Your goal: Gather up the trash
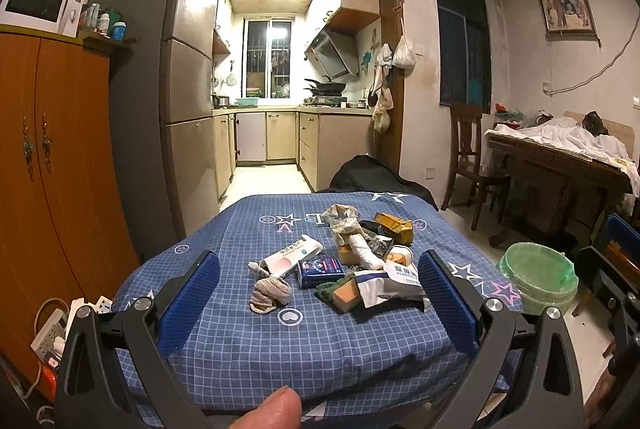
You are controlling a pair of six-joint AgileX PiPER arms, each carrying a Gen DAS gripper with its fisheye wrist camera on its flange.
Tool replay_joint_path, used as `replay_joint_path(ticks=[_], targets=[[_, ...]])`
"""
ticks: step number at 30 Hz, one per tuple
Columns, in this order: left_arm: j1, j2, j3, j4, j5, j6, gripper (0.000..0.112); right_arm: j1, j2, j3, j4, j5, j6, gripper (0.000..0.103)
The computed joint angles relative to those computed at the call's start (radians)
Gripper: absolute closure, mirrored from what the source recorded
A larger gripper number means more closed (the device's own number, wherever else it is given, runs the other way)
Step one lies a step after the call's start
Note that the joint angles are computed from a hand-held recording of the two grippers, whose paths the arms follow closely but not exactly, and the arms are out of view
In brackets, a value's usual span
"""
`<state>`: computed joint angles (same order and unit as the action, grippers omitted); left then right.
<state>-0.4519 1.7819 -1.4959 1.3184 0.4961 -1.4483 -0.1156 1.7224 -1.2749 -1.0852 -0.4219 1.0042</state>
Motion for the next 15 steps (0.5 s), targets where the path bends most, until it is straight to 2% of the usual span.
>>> replay_joint_path(ticks=[15], targets=[[0.021,0.018,-0.014,-0.049,-0.016,0.058,0.014,0.004,0.026,-0.001,0.007,-0.006,-0.015,0.005]])
